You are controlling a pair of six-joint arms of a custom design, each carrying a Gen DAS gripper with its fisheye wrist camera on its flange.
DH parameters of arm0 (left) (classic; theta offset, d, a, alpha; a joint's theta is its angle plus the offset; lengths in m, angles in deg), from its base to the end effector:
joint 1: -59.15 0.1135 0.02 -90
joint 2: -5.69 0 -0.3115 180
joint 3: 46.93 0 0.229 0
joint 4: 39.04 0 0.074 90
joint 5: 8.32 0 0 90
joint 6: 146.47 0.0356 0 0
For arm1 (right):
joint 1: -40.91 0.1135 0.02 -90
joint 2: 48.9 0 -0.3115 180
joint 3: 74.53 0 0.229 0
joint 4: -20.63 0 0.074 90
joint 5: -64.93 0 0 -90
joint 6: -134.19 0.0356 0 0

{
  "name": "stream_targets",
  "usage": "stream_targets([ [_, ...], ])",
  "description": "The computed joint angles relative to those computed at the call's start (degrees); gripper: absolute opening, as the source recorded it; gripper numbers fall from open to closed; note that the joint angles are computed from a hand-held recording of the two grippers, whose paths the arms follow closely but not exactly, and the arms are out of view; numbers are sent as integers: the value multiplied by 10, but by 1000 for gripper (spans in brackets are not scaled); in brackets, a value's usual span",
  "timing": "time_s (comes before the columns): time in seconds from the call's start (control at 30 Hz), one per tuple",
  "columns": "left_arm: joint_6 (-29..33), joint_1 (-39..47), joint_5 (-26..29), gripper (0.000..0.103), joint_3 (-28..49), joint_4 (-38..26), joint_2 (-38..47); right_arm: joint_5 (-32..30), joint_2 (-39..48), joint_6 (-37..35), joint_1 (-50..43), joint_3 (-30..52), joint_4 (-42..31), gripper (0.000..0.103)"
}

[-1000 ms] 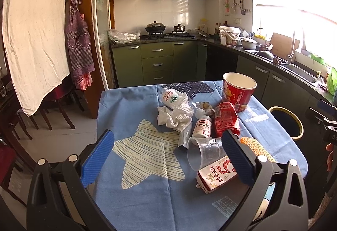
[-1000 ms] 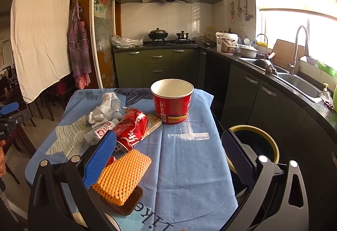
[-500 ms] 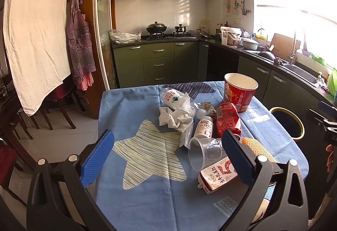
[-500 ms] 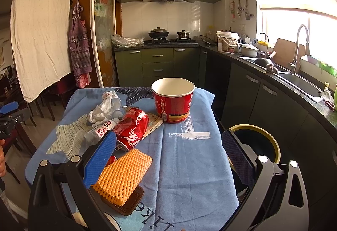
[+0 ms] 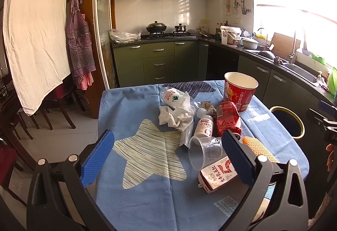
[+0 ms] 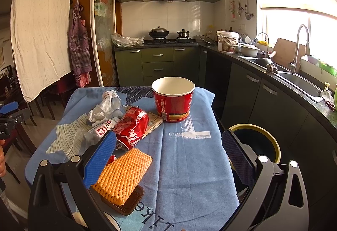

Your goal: Collect trash

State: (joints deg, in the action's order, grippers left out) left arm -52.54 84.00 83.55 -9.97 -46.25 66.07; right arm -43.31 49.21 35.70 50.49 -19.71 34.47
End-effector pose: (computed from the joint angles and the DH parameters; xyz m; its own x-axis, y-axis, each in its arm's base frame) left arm 0.1552 0.0706 0.2374 -0.4883 -0.1506 -0.8596 -0.3619 0.9312 0.0424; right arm 0.3181 0.0650 0.2119 -0.4165 -0.2125 -0.8840 -0.4937 0.8693 0.0236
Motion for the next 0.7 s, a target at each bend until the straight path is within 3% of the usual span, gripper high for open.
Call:
stream_targets([
  [0.5,1,-1,1,97,-6,14,15,3,5,-1,1,2,1,99],
  [0.7,2,9,29,97,23,37,81,-7,41,-2,-4,51,-29,99],
])
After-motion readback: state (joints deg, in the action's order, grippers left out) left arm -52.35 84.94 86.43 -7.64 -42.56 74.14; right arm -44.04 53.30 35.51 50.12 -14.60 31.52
